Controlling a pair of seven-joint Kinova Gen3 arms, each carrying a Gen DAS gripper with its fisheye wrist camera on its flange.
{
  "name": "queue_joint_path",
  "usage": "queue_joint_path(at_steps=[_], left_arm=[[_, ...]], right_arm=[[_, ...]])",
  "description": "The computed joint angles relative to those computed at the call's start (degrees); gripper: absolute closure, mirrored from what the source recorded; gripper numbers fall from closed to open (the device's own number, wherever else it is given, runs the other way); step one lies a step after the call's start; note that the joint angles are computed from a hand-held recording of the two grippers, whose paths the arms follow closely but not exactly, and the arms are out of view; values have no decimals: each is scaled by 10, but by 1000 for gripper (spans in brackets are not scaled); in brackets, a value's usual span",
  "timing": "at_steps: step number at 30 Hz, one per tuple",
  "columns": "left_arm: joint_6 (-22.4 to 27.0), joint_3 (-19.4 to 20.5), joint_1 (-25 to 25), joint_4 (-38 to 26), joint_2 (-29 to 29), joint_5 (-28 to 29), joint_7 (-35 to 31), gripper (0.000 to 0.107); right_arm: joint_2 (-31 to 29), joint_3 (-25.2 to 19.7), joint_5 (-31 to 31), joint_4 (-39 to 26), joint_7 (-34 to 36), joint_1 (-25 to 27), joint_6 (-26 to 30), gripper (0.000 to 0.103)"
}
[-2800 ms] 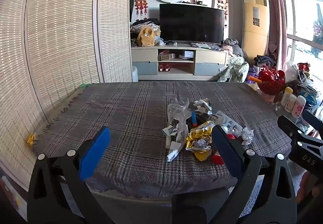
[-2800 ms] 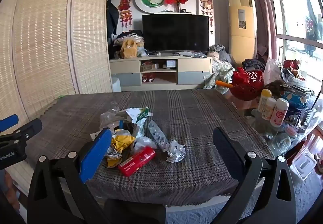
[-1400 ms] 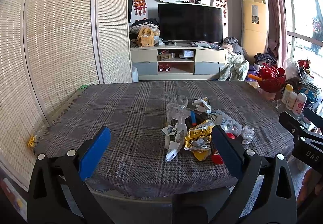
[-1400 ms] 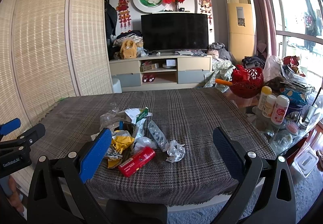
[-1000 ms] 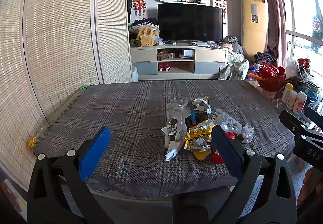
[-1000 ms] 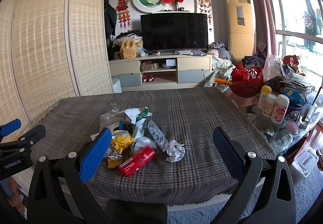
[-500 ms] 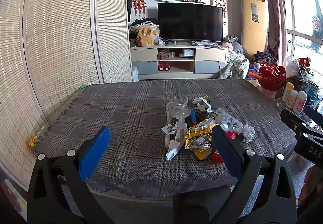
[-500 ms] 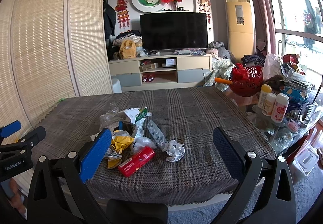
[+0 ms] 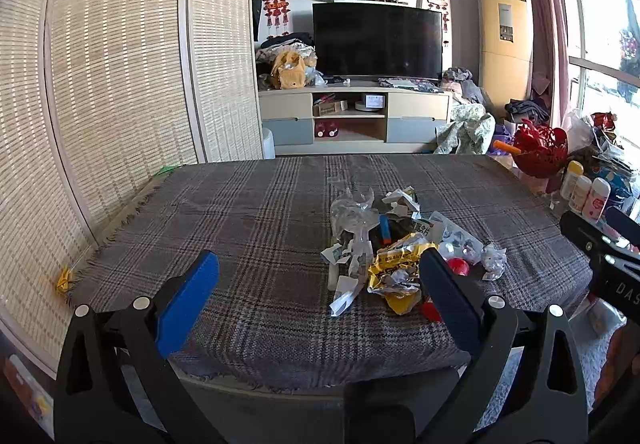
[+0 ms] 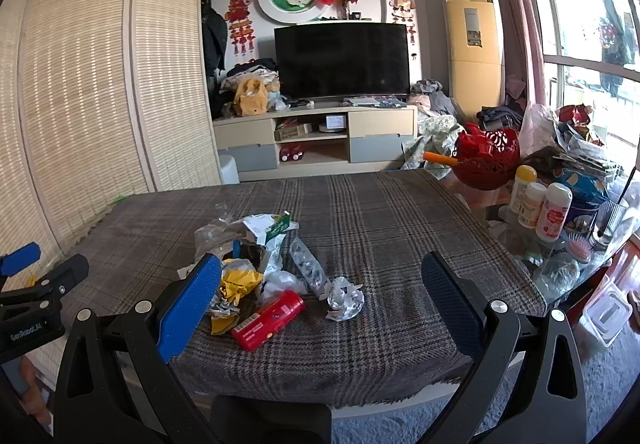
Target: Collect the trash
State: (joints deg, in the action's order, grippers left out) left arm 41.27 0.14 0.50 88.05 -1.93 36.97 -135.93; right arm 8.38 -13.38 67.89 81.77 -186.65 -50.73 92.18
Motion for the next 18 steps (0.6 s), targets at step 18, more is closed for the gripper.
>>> queue_joint_path(at_steps=[18], left_arm=[[62,33,0,-70,62,-93,47,13]], right_arm=[[-30,14,-110,-24,50,89,-72,3]])
